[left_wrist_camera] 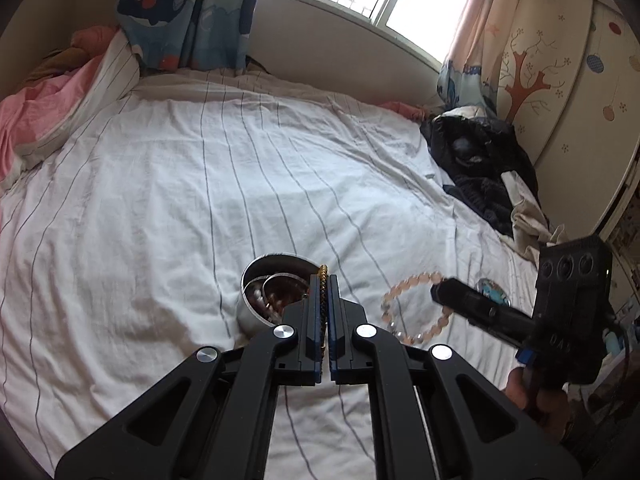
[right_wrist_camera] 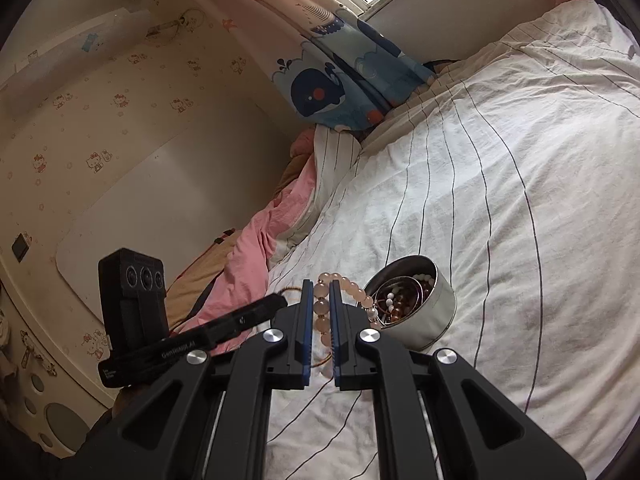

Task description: Organize jewelry

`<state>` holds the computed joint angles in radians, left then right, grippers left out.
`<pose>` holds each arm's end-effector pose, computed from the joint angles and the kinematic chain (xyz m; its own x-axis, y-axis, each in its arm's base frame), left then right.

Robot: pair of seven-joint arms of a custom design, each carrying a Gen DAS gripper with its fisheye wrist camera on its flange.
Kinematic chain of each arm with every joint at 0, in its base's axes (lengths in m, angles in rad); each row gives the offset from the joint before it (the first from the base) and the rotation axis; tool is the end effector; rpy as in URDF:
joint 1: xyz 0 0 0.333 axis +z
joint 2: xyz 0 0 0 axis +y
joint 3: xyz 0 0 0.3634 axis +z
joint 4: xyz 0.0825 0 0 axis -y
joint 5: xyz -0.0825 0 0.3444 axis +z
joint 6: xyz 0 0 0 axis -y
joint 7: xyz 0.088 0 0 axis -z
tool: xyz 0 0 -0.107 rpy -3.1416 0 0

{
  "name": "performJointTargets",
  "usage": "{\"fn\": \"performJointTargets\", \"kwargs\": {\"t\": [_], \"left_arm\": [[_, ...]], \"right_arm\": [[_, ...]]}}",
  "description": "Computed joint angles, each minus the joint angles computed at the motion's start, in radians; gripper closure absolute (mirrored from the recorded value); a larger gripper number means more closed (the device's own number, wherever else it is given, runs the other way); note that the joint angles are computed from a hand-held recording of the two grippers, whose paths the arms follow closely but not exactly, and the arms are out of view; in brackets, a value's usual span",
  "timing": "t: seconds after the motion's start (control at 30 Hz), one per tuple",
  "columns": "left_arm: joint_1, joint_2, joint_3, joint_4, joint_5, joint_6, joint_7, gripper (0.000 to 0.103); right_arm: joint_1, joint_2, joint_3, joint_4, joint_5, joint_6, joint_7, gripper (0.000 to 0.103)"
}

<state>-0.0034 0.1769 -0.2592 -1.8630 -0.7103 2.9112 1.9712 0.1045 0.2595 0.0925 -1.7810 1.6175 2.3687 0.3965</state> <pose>0.6125 -0.1092 0.5809 -0.1799 -0.9147 0.3619 -0.6678 -0.1566 -0.7277 0.6272 0.1306 0.5197 0.4998 -0.5395 -0.6776 -0.7034 0.2037 -0.6810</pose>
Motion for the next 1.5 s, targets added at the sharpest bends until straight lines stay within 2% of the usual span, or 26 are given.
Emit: {"fn": "performJointTargets", "kwargs": {"t": [0.07,0.1,0.13,0.17,0.2,0.23,0.33,0.47,0.5,0.57,0.6,0.67,0.73,0.83,0.93,1.03,1.1,1.17,1.3,1.47,1.5], "left_arm": [[0.003,0.064,-0.011,0.072,-0.021,0.002,-0.020,0.100],[-0.009,0.103,0.001,0.110,0.008,-0.012,-0.070,0.100],[-0.045,0.139,0.049,0.138,0.103,-0.027,-0.175,0.099],[-0.097,0.172,0.120,0.161,0.223,-0.046,-0.296,0.098],[-0.123,0.195,0.162,0.178,0.294,-0.073,-0.374,0.090],[-0.130,0.207,0.180,0.181,0.332,-0.095,-0.424,0.074],[-0.106,0.177,0.173,0.100,0.367,-0.037,-0.480,0.057],[-0.051,0.102,0.143,-0.010,0.408,0.021,-0.509,0.050],[-0.038,0.084,0.135,-0.034,0.419,0.031,-0.519,0.049],[-0.027,0.047,0.136,-0.088,0.453,0.056,-0.552,0.045],[-0.039,0.029,0.153,-0.116,0.493,0.065,-0.588,0.042],[-0.085,-0.004,0.209,-0.168,0.628,0.078,-0.694,0.034],[-0.144,-0.028,0.276,-0.212,0.805,0.084,-0.840,0.020],[-0.178,-0.047,0.300,-0.248,0.973,0.066,-0.966,0.013],[-0.199,-0.063,0.308,-0.275,1.131,0.036,-1.092,0.007],[-0.210,-0.083,0.301,-0.293,1.284,-0.022,-1.205,0.007],[-0.200,-0.094,0.280,-0.305,1.339,-0.060,-1.236,0.007],[-0.183,-0.101,0.260,-0.315,1.374,-0.087,-1.264,0.007],[-0.145,-0.101,0.228,-0.330,1.480,-0.070,-1.362,0.007],[-0.114,-0.089,0.184,-0.314,1.520,-0.100,-1.381,0.007],[-0.110,-0.090,0.180,-0.315,1.518,-0.097,-1.380,0.007]], "right_arm": [[-0.001,0.012,-0.001,0.018,-0.009,0.000,0.015,0.095],[-0.001,0.019,0.000,0.030,-0.017,0.003,0.025,0.095],[-0.001,0.028,0.001,0.043,-0.026,0.005,0.035,0.095],[-0.002,0.037,0.004,0.057,-0.034,0.007,0.043,0.095],[-0.002,0.046,0.007,0.073,-0.043,0.008,0.052,0.095],[-0.002,0.055,0.011,0.089,-0.052,0.009,0.059,0.095],[-0.007,0.084,0.028,0.138,-0.073,-0.003,0.075,0.095],[-0.032,0.151,0.058,0.213,-0.073,-0.079,0.126,0.095],[-0.025,0.174,0.058,0.238,-0.109,-0.076,0.155,0.095],[0.037,0.215,0.029,0.289,-0.293,0.034,0.287,0.094],[0.079,0.231,0.000,0.302,-0.414,0.095,0.372,0.088],[0.116,0.233,-0.027,0.284,-0.530,0.179,0.453,0.080],[0.100,0.211,-0.006,0.238,-0.529,0.221,0.447,0.079],[0.074,0.145,0.035,0.134,-0.518,0.294,0.397,0.075],[0.074,0.053,0.065,-0.026,-0.531,0.411,0.369,0.057],[0.126,-0.028,0.054,-0.193,-0.654,0.543,0.456,0.044],[0.172,-0.062,0.023,-0.289,-0.801,0.615,0.588,0.037],[0.243,-0.081,-0.051,-0.365,-0.999,0.672,0.779,0.029],[0.318,-0.090,-0.138,-0.440,-1.219,0.750,0.969,0.026],[0.506,-0.077,-0.365,-0.462,-1.512,0.781,1.230,0.018],[0.514,-0.078,-0.377,-0.463,-1.534,0.781,1.254,0.016]]}}
